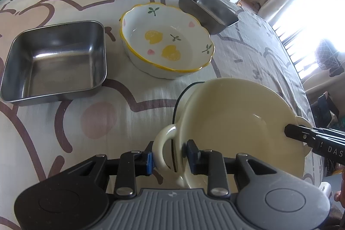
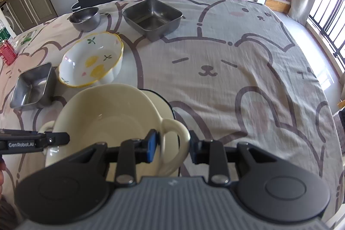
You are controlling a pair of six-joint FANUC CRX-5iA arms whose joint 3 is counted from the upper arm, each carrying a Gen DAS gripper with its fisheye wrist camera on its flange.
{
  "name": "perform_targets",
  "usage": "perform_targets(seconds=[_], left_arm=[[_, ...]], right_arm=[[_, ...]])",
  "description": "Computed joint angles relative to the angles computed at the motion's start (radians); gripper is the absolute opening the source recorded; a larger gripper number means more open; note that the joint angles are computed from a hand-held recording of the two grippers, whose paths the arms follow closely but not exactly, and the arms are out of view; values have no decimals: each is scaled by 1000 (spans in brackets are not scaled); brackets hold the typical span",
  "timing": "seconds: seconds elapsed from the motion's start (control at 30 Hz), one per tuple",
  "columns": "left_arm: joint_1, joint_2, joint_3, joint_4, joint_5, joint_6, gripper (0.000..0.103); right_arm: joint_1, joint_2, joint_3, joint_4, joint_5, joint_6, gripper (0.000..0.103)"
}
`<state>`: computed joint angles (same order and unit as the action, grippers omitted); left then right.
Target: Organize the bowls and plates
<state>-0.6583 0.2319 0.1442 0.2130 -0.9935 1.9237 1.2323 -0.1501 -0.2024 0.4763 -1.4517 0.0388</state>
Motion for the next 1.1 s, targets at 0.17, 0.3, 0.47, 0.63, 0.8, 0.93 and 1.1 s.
perform_targets(seconds=[0.17, 0.3, 0.47, 0.63, 0.8, 0.93, 1.1], left_arm=[[-10, 9, 21, -31, -16, 0, 34], [-12, 10, 24, -41, -19, 1, 35], [-13, 9, 26, -44, -23, -21, 35], [-12, 11, 29, -41, -26, -44, 34], [-17, 15, 37, -47, -34, -84, 34], [-16, 16, 39, -45, -36, -93, 38], [-17, 19, 44, -46, -41, -103, 38]], right_arm=[[-3, 5, 4, -4, -3, 19, 35], [-1, 9, 3, 7, -5, 27, 35], [-3, 7, 4, -4, -6, 39, 36], [-9, -3, -1, -20, 5, 63, 36], [-18, -19, -9, -42, 23, 84, 36], [-25, -19, -7, -63, 22, 135, 37], [-36, -17, -3, -84, 18, 167, 37]])
